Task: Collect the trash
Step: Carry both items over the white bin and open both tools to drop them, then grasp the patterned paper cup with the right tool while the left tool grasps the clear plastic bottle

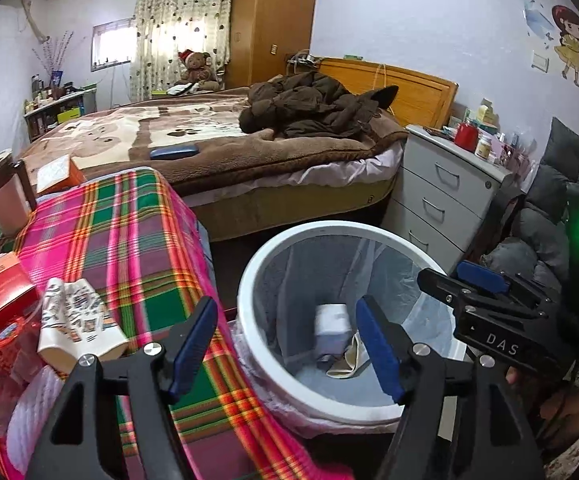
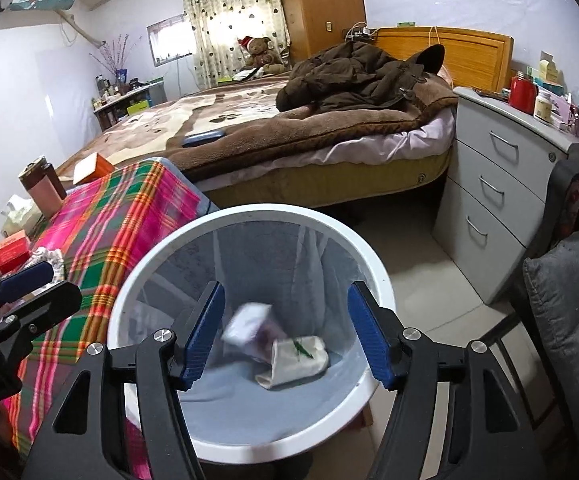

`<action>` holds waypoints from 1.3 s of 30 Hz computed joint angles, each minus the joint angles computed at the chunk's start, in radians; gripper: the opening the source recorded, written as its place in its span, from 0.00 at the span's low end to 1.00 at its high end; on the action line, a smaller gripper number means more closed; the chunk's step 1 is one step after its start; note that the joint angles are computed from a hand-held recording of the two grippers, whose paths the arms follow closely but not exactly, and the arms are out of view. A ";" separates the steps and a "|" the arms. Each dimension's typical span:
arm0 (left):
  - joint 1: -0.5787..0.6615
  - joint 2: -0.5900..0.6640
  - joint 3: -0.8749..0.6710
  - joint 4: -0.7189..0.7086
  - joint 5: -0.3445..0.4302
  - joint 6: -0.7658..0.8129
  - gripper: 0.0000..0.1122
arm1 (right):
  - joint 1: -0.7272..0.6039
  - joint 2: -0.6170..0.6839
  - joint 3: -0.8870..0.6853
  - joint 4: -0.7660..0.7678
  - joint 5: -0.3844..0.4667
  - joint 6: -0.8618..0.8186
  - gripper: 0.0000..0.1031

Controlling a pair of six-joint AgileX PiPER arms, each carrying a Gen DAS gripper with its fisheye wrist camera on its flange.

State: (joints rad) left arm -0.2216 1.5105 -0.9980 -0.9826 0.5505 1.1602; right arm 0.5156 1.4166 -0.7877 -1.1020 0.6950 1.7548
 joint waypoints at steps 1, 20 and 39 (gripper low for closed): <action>0.012 -0.006 0.002 -0.003 0.007 0.003 0.66 | 0.012 0.000 -0.004 -0.007 0.009 0.011 0.63; 0.366 -0.071 0.040 -0.122 0.143 0.183 0.68 | 0.202 0.113 -0.181 -0.083 0.115 0.030 0.63; 0.700 0.100 -0.099 -0.112 0.239 0.272 0.69 | 0.285 0.322 -0.386 -0.024 0.031 -0.019 0.63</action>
State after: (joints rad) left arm 0.4784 1.6102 -1.0970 -1.0946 0.7899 1.4321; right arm 0.8008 1.7386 -1.1735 -1.1263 0.7259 1.7362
